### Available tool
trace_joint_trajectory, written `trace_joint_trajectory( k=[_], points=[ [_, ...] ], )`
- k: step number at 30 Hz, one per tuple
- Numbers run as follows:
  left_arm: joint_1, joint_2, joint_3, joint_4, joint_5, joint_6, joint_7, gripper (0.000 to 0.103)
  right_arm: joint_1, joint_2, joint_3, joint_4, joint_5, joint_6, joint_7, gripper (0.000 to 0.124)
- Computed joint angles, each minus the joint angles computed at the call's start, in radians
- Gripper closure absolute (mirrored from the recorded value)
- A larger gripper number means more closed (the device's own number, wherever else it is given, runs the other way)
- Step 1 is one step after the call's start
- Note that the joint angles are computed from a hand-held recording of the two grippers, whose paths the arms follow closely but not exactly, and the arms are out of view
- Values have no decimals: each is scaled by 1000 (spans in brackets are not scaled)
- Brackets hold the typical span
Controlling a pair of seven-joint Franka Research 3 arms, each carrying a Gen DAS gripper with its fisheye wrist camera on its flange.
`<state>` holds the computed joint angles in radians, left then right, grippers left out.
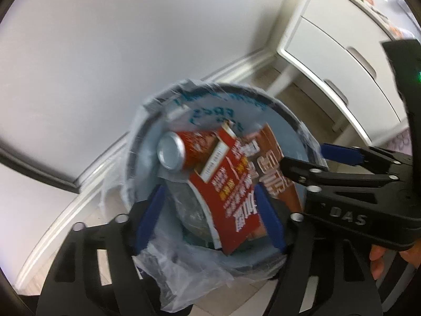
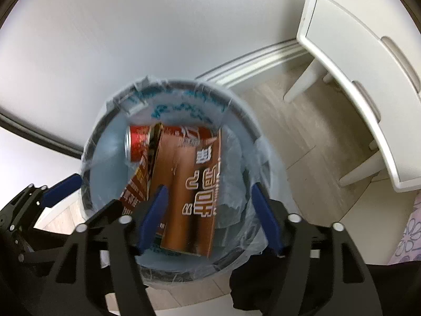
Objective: Collect trash
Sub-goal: 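Open both grippers to drop the wrappers into the bin, then move both tools back toward the nightstand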
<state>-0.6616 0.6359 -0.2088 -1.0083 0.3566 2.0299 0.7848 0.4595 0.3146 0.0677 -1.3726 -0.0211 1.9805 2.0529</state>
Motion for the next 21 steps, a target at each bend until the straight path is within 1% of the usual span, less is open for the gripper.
trace_joint_trajectory(
  k=[1,2,3,4,5,8,13,15,18,21],
  points=[
    [-5,-5,7,-5,9,-1,-14,27,5,-8,-4,-4,-21,10,6,44],
    [-8,-8,12,-7,18,-5,-25,21,9,-22,-7,-17,-38,18,10,39],
    [-11,-14,18,-13,29,-7,-37,17,11,-27,-9,-21,-53,27,17,31],
    [-12,-23,20,-27,39,2,-49,10,10,-40,-10,-33,-60,42,24,29],
    [-11,-31,21,-39,49,11,-58,6,10,-47,-10,-36,-67,51,34,29],
    [-6,-48,14,-61,67,43,-60,6,6,-78,-9,-60,-89,102,56,29],
    [-19,-51,6,-41,85,63,-50,6,4,-118,-14,-59,-163,183,110,28],
    [-41,-37,17,12,118,59,-30,6,-3,-150,-20,-71,-203,239,152,28],
    [-58,-33,32,61,141,67,-34,6,-18,-185,-23,-72,-263,282,203,28],
    [-76,-15,48,138,158,72,-36,6,-38,-219,-25,-50,-334,294,241,28]
  ],
)
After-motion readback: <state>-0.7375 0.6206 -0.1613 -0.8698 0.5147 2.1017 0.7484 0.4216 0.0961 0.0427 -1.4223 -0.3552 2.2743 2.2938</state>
